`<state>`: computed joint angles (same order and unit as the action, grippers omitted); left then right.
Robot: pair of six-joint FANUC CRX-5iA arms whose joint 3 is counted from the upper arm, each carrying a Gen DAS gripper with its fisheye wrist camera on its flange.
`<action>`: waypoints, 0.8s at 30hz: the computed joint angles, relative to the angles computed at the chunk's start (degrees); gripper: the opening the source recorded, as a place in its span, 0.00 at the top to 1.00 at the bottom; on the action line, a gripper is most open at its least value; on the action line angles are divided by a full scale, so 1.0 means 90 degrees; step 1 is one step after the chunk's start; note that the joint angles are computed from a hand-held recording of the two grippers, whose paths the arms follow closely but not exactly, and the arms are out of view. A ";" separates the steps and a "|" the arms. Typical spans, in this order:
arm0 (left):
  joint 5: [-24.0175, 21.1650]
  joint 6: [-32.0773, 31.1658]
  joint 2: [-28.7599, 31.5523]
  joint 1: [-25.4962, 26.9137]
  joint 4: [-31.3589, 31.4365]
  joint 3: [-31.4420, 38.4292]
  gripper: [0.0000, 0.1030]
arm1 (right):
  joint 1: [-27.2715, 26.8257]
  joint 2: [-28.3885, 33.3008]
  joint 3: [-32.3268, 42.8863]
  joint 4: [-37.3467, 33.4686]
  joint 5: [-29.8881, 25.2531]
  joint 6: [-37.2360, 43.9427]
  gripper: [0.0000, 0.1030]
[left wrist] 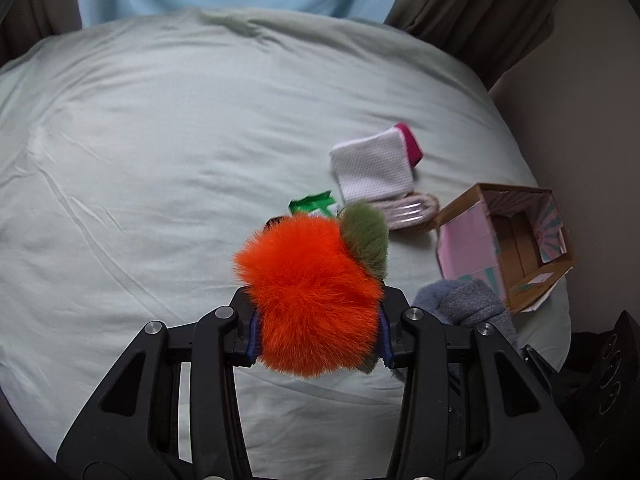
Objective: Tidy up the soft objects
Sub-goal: 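Carry the pompom and grey sock into the cardboard box and open both tools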
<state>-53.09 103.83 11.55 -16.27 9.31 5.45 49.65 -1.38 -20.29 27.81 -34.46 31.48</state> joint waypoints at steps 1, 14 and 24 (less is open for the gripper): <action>-0.0088 0.0068 -0.0001 -0.0039 -0.0065 0.0135 0.62 | -0.0024 -0.0080 0.0063 -0.0025 -0.0104 0.0067 0.56; -0.1305 0.1478 0.0524 -0.0927 -0.1164 0.2572 0.62 | -0.0708 -0.0821 0.1019 -0.0658 -0.1187 0.1397 0.56; -0.2748 0.2717 0.2135 -0.1991 -0.2021 0.5476 0.62 | -0.2193 -0.0727 0.2309 -0.2059 -0.2280 0.3603 0.56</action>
